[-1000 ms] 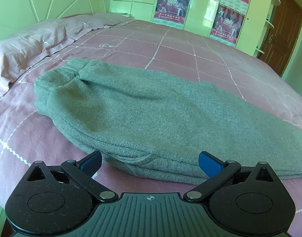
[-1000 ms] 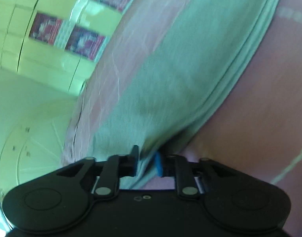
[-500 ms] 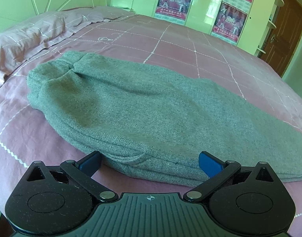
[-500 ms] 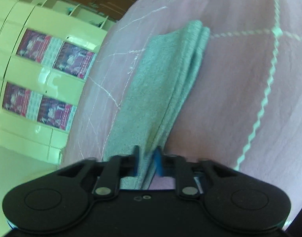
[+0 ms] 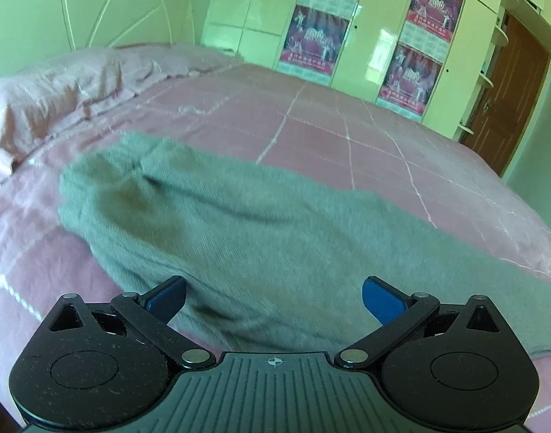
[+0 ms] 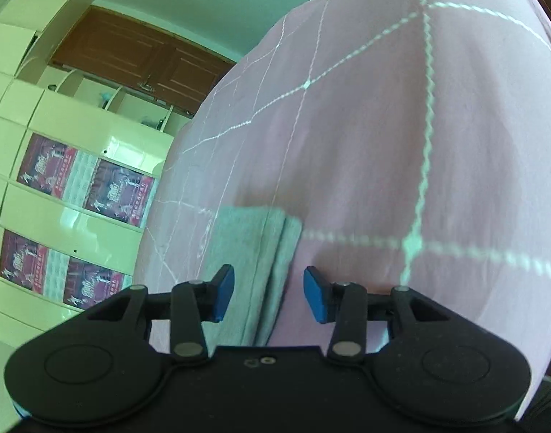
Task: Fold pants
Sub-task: 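Open the right tool to release the leg and move back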
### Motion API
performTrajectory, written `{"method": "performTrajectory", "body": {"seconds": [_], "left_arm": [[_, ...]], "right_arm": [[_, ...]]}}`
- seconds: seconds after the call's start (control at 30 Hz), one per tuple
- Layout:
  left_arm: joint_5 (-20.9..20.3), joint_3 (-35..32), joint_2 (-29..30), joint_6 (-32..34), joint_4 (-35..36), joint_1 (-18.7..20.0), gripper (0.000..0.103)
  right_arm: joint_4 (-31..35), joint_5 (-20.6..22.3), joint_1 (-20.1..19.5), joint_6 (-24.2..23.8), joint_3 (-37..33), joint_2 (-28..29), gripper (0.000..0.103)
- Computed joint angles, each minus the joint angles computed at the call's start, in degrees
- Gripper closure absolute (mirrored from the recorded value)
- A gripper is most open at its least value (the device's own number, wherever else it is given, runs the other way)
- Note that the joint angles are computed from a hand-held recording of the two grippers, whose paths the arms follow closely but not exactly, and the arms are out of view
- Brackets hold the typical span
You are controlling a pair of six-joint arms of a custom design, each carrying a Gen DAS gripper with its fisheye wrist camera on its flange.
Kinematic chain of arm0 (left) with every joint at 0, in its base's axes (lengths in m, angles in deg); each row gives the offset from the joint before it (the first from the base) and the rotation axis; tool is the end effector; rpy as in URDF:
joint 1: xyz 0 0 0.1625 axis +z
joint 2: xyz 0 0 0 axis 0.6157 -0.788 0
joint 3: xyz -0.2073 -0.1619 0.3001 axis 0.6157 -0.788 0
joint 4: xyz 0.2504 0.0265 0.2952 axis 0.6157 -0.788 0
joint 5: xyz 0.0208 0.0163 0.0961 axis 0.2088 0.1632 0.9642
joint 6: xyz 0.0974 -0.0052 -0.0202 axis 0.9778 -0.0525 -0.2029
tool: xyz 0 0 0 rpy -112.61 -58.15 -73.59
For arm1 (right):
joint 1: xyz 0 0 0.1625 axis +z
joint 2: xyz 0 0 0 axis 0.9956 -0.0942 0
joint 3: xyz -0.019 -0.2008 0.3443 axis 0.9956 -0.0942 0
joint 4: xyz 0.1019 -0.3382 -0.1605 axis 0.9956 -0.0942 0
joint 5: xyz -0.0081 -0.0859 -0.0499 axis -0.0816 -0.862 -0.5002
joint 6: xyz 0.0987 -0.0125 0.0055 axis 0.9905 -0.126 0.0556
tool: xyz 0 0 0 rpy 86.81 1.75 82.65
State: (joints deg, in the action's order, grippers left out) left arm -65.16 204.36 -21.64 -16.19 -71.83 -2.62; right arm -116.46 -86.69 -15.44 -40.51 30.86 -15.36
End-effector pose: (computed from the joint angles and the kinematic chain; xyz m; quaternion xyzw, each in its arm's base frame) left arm -0.2177 -0.4359 0.1979 -0.0518 0.7924 -0.5090 0.3323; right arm -0.0426 -0.5206 0.3677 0.2347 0.7791 -0.5804 0.0336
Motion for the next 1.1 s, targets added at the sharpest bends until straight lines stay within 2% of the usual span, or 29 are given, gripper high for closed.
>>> {"method": "performTrajectory", "body": {"seconds": [0.03,0.1,0.13,0.17,0.2,0.23,0.3,0.37,0.43,0.47,0.53,0.57,0.6,0.67,0.73,0.83,0.9,0.97,1.1], "left_arm": [[0.4,-1.1,0.0,-0.4,2.7,0.7,0.000],[2.0,-4.3,0.3,-4.9,13.8,2.4,0.000],[2.4,-5.9,0.6,-7.3,19.8,3.3,0.000],[2.2,-7.7,1.3,-8.5,25.8,4.6,0.000],[1.2,-9.2,2.1,-9.1,30.7,5.7,0.000],[-0.2,-10.5,2.4,-10.5,33.3,6.2,0.000],[-0.3,-9.9,1.8,-10.1,31.2,6.1,0.000],[-0.3,-9.2,1.5,-8.7,29.1,6.1,0.000],[-0.4,-8.9,1.4,-7.8,27.6,6.1,0.000],[-0.4,-8.8,1.4,-7.6,27.1,6.1,0.000],[-0.5,-8.5,1.7,-6.7,25.5,6.2,0.000],[-0.6,-8.6,1.8,-6.5,25.4,6.3,0.000],[-0.5,-8.8,1.9,-6.7,26.1,6.3,0.000],[-0.6,-8.3,1.6,-5.6,24.9,6.3,0.000],[-0.7,-7.8,1.5,-4.6,23.5,6.3,0.000],[-0.1,-7.6,1.7,-4.8,23.5,6.3,0.000],[0.1,-7.5,1.7,-5.1,23.5,6.2,0.000],[0.7,-7.0,1.0,-6.2,24.7,5.5,0.000],[3.8,-4.5,-4.3,-22.7,38.2,2.4,0.000]], "right_arm": [[1.7,0.6,-0.3,-0.8,-1.1,0.4,0.069],[4.9,1.4,-0.2,-2.0,-3.2,1.0,0.069],[7.0,-0.4,0.5,-4.3,-4.1,1.1,0.073],[8.8,-3.7,1.9,-7.5,-5.0,1.1,0.096],[10.0,-5.4,3.2,-11.3,-5.8,0.8,0.095],[9.9,-4.8,4.2,-16.4,-6.1,0.2,0.096],[8.0,-1.0,5.5,-24.7,-5.7,-1.4,0.096],[5.1,5.6,5.5,-31.8,-4.0,-3.7,0.097],[2.1,9.5,3.9,-34.9,-1.8,-4.7,0.097],[3.3,8.4,2.7,-33.9,-1.9,-4.4,0.097],[10.5,1.6,0.1,-25.4,-4.1,-2.1,0.097],[11.7,0.8,-1.1,-22.7,-3.9,-1.6,0.097],[10.4,2.3,-1.8,-22.4,-2.7,-1.9,0.097],[5.6,1.8,-1.2,-22.7,-0.8,-1.1,0.096],[6.3,1.2,-0.9,-21.1,-1.2,-0.9,0.096],[8.8,2.9,-1.5,-18.1,-1.5,-1.8,0.094],[5.9,1.7,-0.8,-19.1,-0.2,-2.5,0.087],[1.0,0.0,0.2,-22.8,1.0,-2.3,0.086],[-1.6,0.5,1.9,-28.8,3.0,-3.4,0.085]]}}
